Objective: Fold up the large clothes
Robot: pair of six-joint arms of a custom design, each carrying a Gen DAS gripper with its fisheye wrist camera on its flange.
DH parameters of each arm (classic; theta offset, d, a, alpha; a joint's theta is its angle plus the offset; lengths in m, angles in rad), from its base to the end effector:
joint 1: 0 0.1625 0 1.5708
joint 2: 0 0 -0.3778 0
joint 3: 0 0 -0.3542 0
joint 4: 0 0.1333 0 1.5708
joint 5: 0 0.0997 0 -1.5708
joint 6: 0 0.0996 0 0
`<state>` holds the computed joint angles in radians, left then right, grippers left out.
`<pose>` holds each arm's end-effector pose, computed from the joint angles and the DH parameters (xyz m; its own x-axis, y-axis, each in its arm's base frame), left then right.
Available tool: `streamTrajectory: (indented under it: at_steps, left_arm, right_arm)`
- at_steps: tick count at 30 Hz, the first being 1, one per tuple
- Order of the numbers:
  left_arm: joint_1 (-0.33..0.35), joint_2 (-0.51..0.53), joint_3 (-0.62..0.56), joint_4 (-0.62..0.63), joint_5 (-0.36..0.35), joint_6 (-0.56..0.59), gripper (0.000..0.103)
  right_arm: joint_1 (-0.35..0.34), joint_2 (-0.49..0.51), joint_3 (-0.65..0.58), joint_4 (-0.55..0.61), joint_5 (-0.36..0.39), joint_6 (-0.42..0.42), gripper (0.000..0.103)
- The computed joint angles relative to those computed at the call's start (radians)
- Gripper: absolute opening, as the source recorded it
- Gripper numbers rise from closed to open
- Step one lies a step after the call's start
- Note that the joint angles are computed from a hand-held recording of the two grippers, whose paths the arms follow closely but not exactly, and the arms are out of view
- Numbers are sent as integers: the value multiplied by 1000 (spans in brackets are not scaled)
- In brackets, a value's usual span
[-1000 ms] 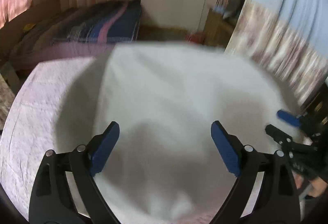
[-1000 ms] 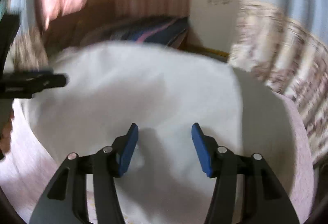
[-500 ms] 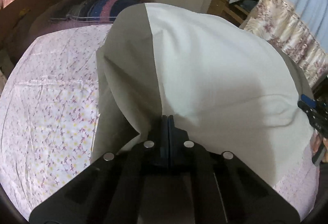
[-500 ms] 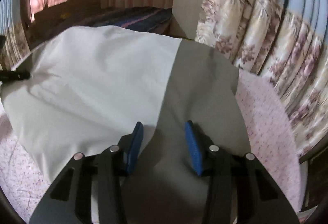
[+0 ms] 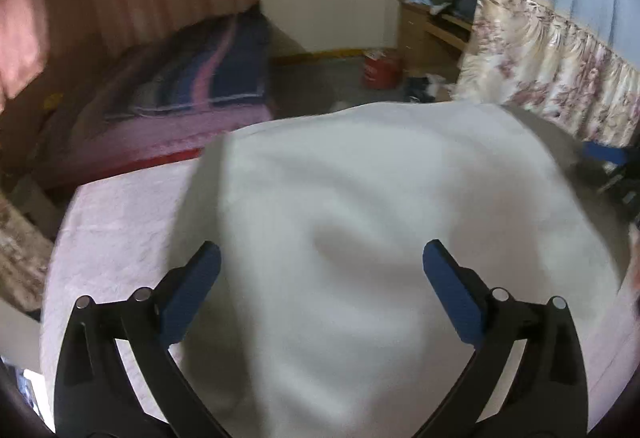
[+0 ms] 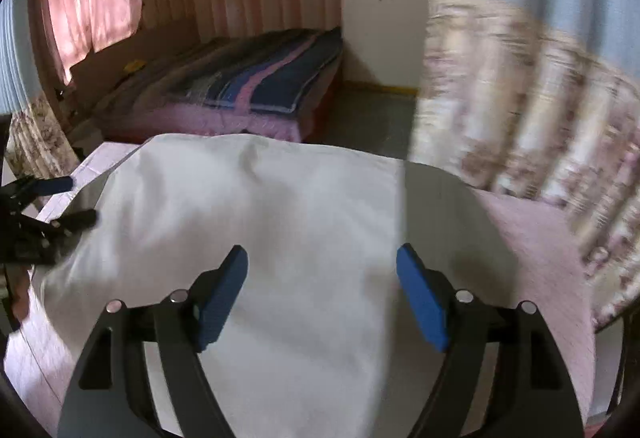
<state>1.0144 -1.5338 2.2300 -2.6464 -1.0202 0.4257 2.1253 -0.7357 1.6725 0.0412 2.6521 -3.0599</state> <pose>-0.0590 -0.4459 0.2710 -0.5497 0.5858 -0.5956 0.7879 0.6005 -0.1366 0.2668 -0.3445 0.0361 -0.6928 0.2286 0.6840 -0.3814 0.6887 -0.6166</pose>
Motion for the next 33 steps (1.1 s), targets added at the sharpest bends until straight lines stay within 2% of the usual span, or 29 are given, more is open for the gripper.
streamTrajectory:
  at_steps: [2, 4, 6, 8, 9, 12, 14, 16, 18, 20, 21, 23, 24, 26, 28, 29, 30, 31, 33]
  left_arm:
    - [5, 107, -75, 65, 8, -78, 100]
    - [31, 202, -152, 124, 10, -129, 100]
    - [43, 280, -179, 95, 98, -131, 100]
    - [76, 302, -202, 76, 101, -85, 100]
    - [91, 297, -205, 62, 91, -61, 100]
    - [135, 297, -198, -52, 143, 39, 100]
    - [182, 288, -228, -54, 131, 55, 100]
    - [232, 279, -285, 18, 78, 11, 100]
    - [267, 267, -335, 102, 27, -48, 100]
    - [239, 237, -288, 25, 75, -8, 99]
    - [220, 213, -254, -16, 89, 20, 99]
    - [173, 129, -188, -46, 60, 28, 100]
    - [155, 93, -166, -39, 46, 13, 100]
    - [99, -4, -102, -20, -1, -30, 100]
    - [27, -129, -11, 21, -33, -68, 100]
    - [-12, -160, 36, 25, -37, -101, 100]
    - [-36, -222, 76, 70, -60, -119, 100]
    - [-66, -293, 134, 119, -76, -132, 100]
    - [-104, -379, 234, 135, -43, -138, 100]
  right_arm:
    - [-58, 95, -138, 133, -29, 19, 77]
    - [-96, 170, -237, 239, -13, 31, 77]
    - [-129, 196, -269, 304, 6, 58, 77]
    - [-154, 152, -217, 286, 12, 82, 77]
    - [-168, 121, -178, 272, 54, 95, 77]
    - [-222, 10, -46, 250, 77, 151, 76]
    - [-267, -101, 65, 195, 34, 178, 75]
    - [-304, -151, 131, 200, 57, 282, 77]
    - [-323, -252, 227, 126, -17, 280, 78]
    - [-269, -330, 306, -12, -5, 176, 78]
    - [-206, -359, 346, -114, 38, 89, 78]
    - [-67, -370, 385, -250, 126, 5, 80]
    - [-22, -364, 389, -279, 143, -9, 81]
    - [81, -312, 377, -339, 188, -38, 88]
    - [181, -183, 319, -309, 186, -1, 90]
    - [197, -138, 299, -290, 170, 12, 90]
    - [225, -56, 253, -229, 144, 55, 90]
    - [226, -6, 227, -209, 121, 56, 90]
    - [245, 115, 165, -142, 138, 108, 90]
